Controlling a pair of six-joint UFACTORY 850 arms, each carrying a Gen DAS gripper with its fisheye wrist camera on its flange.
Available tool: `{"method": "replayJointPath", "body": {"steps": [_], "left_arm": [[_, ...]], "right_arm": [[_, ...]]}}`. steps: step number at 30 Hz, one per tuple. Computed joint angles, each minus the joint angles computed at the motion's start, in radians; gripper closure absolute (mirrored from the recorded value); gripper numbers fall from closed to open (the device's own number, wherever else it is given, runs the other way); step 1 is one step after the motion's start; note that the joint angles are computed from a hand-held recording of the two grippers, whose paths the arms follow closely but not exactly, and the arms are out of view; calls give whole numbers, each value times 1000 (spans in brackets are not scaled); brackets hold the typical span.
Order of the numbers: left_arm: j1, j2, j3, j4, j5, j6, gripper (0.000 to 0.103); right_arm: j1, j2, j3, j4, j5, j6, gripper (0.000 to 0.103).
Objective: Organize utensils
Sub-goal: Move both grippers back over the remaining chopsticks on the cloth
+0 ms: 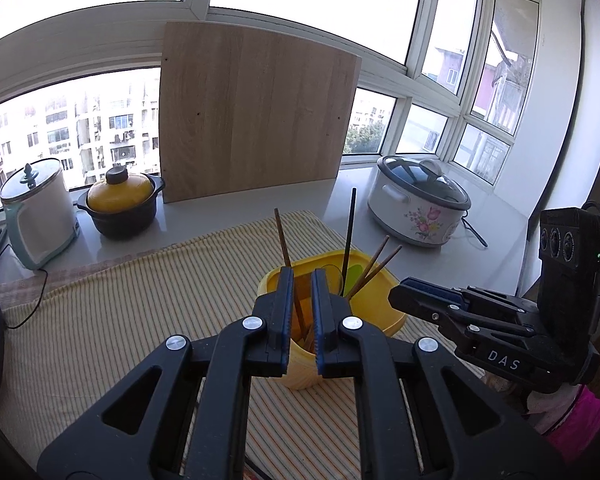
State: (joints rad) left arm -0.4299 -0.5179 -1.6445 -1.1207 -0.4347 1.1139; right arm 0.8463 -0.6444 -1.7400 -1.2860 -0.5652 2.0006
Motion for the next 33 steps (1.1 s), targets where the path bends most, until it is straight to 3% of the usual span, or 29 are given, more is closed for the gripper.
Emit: {"method": "replayJointPath", "body": {"steps": [3, 5, 6, 14, 20, 25, 33], "left_arm": [[22, 26, 39, -6, 9, 6, 94], [39, 46, 72, -18, 23, 15, 74], [47, 54, 88, -24, 33, 20, 71], [123, 68, 154, 123, 50, -158, 71], [164, 36, 179, 273, 18, -331, 71], [184, -14, 170, 354, -30, -441, 71], [191, -79, 147, 426, -83, -548, 71]], "right_arm": [[14, -12, -23, 21, 21, -60, 77], [23, -25, -43, 39, 21, -106, 74], [27, -33, -53, 54, 27, -132, 73], [43, -137, -196, 308, 69, -467, 73], [40, -268, -378, 604, 32, -810, 73], [31, -375, -524, 808, -19, -1018, 73], [12, -564, -808, 1018, -186, -1211, 73]]}}
